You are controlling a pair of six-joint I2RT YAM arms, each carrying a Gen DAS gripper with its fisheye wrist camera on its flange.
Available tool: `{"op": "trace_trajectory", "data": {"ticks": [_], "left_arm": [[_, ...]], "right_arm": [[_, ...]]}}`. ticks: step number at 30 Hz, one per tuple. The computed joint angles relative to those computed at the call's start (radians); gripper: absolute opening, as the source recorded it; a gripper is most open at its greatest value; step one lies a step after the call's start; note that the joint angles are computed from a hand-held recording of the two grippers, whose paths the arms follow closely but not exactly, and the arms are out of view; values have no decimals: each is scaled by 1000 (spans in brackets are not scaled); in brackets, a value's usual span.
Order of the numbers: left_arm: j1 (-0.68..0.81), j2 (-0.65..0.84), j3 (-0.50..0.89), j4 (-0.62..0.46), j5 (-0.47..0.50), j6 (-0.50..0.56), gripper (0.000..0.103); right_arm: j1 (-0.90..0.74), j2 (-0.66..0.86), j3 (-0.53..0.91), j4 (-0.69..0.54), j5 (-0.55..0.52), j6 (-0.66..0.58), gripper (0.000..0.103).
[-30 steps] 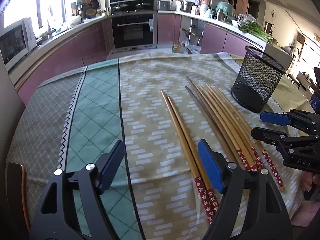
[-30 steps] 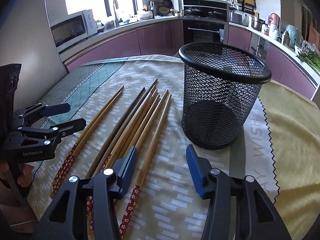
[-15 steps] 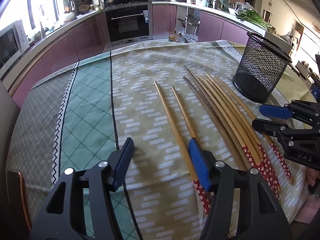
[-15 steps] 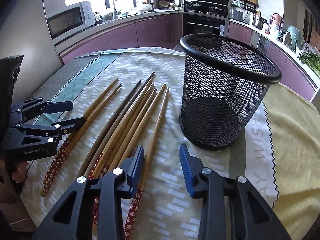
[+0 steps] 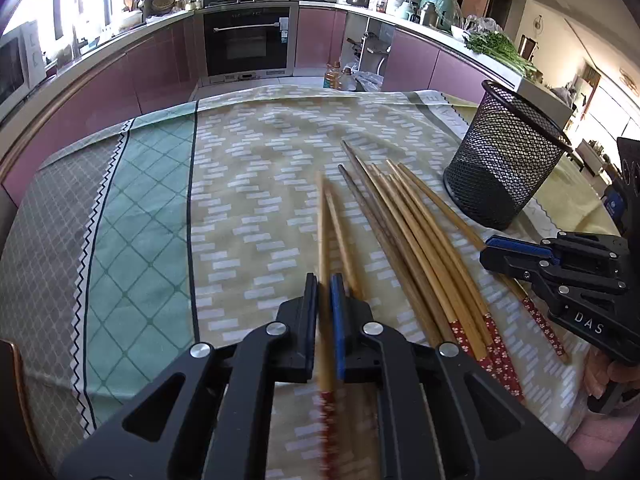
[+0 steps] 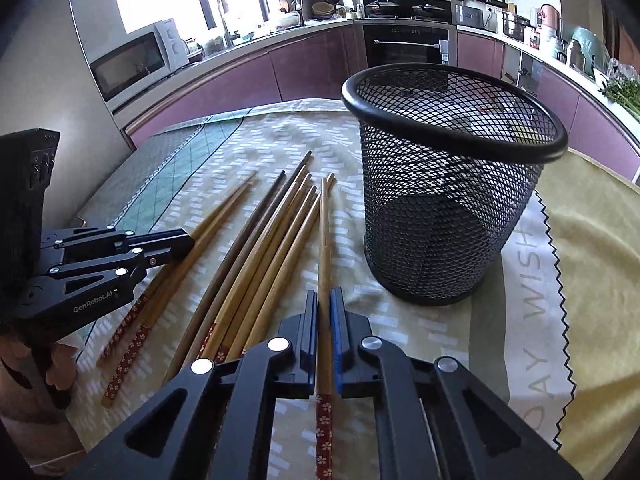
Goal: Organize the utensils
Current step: 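Lift the chopstick upright and lower it into the black mesh cup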
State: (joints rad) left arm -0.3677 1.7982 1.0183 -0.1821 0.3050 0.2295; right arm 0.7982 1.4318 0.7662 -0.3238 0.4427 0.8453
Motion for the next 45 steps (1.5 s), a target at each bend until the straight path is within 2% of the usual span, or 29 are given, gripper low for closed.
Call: {"op": "trace_trajectory", "data": {"ticks": [4,14,21,28,37,43,45], "left_arm": [[20,-45,-39,4,31,9,8],[100,-253,-68,-96,230,44,8],[149,-375,-28,-191,374,39,8],[129,-424,47,-189,472,-37,7],[-55,-381,216,-113,391,-200,8],[-158,-302,301,-80,294,-221,8],[-187,-258,325,-90,263,-212,8]], "right_arm": [[19,-59,-26,14,10,-5,6],[97,-302,-79,-16,141,-26,6],[132,-407,-76,-49,233,-62,6],[105,-494,-49,-63,256,-151,6],[20,-548,35,-70,257,-307,6],[-81,-552,40,-31,235,-387,6],[-150,-538,25,-13,173,-397,6]]}}
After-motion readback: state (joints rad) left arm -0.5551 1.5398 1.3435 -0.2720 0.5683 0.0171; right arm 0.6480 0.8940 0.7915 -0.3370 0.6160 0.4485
